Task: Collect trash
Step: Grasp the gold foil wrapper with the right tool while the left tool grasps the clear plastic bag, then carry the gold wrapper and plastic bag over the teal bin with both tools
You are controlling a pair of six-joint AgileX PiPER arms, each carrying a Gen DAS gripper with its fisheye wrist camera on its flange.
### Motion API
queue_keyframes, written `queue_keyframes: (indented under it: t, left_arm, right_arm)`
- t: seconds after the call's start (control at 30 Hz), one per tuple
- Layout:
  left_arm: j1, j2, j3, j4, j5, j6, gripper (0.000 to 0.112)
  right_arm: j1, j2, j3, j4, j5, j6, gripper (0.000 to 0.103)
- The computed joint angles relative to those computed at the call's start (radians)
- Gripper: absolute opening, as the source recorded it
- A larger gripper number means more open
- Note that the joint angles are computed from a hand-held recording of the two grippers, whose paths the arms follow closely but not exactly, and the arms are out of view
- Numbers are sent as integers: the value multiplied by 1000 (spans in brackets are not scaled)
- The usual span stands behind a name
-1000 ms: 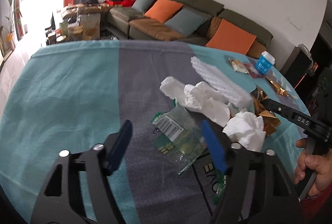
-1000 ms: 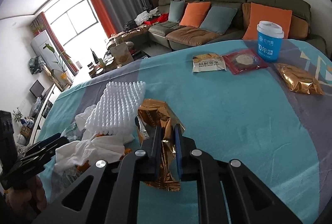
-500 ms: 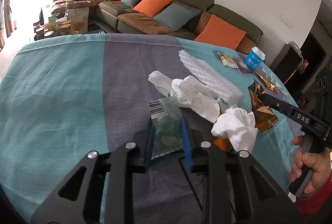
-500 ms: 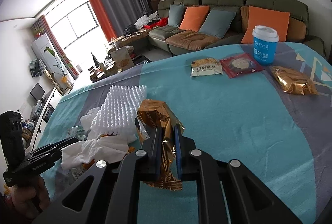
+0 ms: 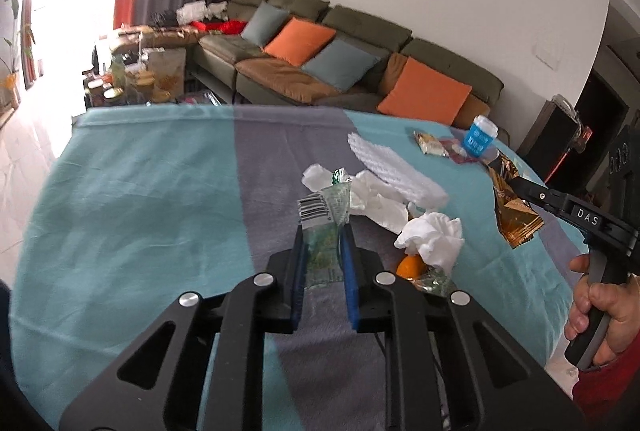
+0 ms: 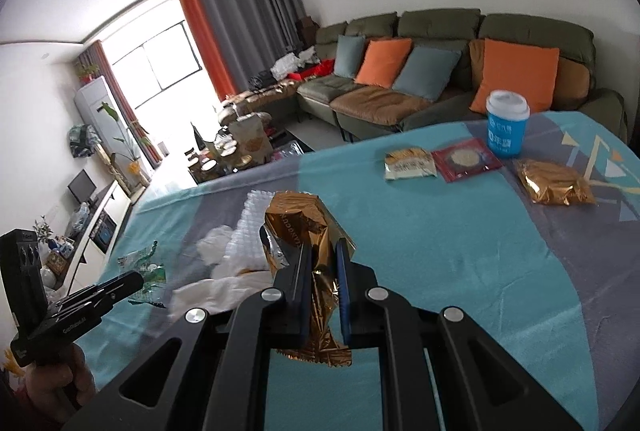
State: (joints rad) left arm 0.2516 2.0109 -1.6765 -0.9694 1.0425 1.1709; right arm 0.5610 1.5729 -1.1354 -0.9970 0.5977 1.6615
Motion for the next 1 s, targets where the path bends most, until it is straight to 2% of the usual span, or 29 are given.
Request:
queue_keyframes:
  t: [0.27, 0.47, 0.77, 0.87, 1.0]
  left_arm:
    - [122, -142, 130, -102, 12, 140, 16]
    - [223, -200, 161, -156, 33, 196, 17]
    - [417, -213, 119, -206, 60, 211, 17]
    - [480, -193, 79, -204, 55, 193, 17]
    - [545, -158, 12, -189, 50, 152, 17]
  right_arm:
    - [129, -5, -72, -48, 70, 11, 10]
    - [207, 52, -184, -47, 66, -49, 10]
    - [260, 260, -512, 117, -13, -364, 10]
    - [266, 344, -652, 223, -30, -509, 10]
    - [265, 485, -892, 431, -11, -754, 10]
